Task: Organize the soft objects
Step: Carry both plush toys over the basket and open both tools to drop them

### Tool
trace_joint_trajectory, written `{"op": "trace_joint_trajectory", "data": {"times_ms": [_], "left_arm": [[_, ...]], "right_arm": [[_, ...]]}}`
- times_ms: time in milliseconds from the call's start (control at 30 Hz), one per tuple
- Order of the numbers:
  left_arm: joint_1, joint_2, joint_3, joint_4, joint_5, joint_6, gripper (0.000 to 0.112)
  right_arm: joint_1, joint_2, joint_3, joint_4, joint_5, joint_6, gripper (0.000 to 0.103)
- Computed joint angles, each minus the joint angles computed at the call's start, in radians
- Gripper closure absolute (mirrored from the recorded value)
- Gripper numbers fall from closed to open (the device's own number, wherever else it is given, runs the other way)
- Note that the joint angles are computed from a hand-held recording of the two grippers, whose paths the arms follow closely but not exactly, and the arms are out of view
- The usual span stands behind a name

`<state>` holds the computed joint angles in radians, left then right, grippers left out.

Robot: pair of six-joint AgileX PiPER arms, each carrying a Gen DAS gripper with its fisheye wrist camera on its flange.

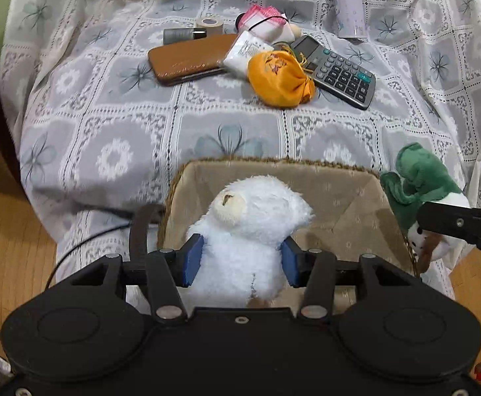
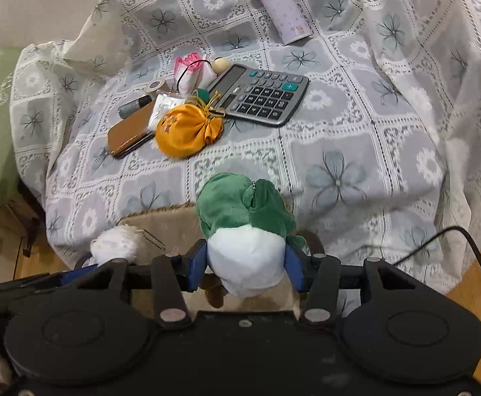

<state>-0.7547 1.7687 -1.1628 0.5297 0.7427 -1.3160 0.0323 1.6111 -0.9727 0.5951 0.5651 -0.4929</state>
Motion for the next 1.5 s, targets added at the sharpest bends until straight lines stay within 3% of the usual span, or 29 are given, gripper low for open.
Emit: {"op": "trace_joint_trajectory", "data": {"times_ms": [400,600,867,1500], "left_arm": [[-0.113,-0.039,0.067,0.109,0.044,-0.223,0.063],[-0.116,-0.026,0.069,0.104,0.05,-0.235,0.062],[-0.14,-0.029,0.086,0.11,0.077,-0.273,0.049],[-0.157,-0.032,0.088,0.122,0.105,-0.3,0.047]], "right_arm": [[-0.037,-0.177,0.182,0.097,-0.02,-0.098,0.054],[-0.026,-0.181,0.186,0.079,-0.012,-0.084,0.054],[-0.01,-0.191,0.205,0.061,-0.016,-0.082,0.054],[-0.016,-0.189,0.204,0.041,-0.011,-0.089,0.051]]}}
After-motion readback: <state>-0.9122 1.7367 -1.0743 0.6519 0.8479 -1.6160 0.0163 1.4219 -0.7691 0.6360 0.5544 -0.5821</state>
